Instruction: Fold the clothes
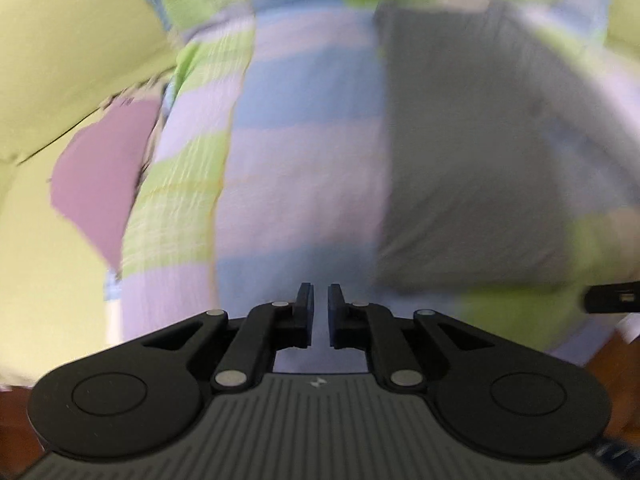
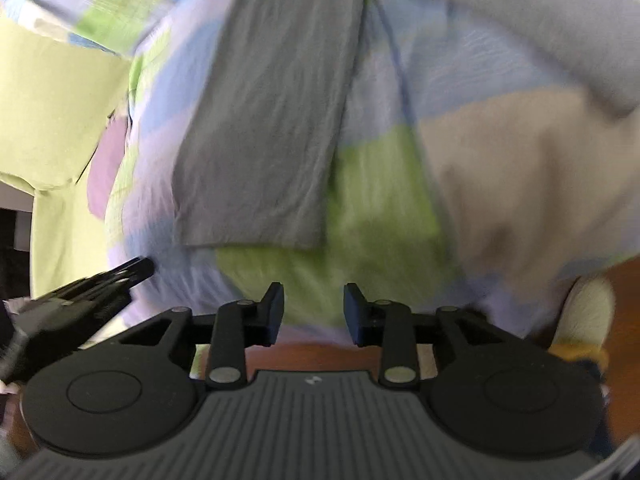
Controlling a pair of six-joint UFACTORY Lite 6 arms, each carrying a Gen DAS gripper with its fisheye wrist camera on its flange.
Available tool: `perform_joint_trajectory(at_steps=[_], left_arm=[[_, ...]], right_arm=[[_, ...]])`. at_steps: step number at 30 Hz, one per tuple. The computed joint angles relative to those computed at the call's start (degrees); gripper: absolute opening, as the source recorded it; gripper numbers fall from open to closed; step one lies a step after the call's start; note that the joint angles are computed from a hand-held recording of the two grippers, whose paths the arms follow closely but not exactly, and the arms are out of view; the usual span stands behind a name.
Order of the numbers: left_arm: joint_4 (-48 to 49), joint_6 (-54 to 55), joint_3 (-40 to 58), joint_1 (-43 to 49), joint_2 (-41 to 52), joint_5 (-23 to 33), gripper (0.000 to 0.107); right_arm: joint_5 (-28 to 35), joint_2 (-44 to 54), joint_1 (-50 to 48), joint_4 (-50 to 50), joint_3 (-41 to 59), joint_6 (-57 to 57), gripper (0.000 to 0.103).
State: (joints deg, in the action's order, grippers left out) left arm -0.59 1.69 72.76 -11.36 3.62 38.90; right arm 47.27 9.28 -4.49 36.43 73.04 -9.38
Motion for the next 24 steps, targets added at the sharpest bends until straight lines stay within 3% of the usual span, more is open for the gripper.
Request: perform_joint_trajectory(at_steps=[1,3,6,9,12,14,17,20,24], left_arm=[[-2.4,0.9,0.4,-1.3,0.8,-1.8,0.033],[-3.2,-0.7,2.2,-5.4,5.1,-5.3,0.033],[-1.9,-6.2,1.4,-10.3,9.6,-7.8,0.033],[10.4,-21.8,-3.0,-16.2,7.8,-4.0,0.033],[11.1,-28.6,-3.1,-21.1,4.6,3.6,0.033],[11.1,-32.0,-0.8,-24.8,4.7,5.0,0.033],[7.3,-34.9,8.7,-30.0,11.6,3.1,0.038],[0.5,-38.3,22.2,-33.2,23.2,0.4,0.046],[3.5,-49.1,38.3,-37.1,36.6,2.0,0.05]], right_arm=[[-1.4,-0.7,-0.7,0.4,0.1,-2.0,0.018],[-4.4,1.7,-2.7,4.6,2.9,-10.8,0.018],[-3.7,10.0,-4.3,10.7,9.0,-20.9,0.018],[1.7,17.0,-5.1,5.9,13.2,-24.9,0.014],[8.9,10.8,-11.3,4.6,8.0,-30.2,0.011],[13.0,6.0,-16.9,2.0,5.3,-32.2,0.014],[16.0,4.5,-28.3,-0.2,7.3,-38.1,0.022],[16.1,10.6,-37.2,-0.7,15.4,-40.7,0.028],[20.9,27.0,-45.1,1.1,36.5,-38.9,0.032]])
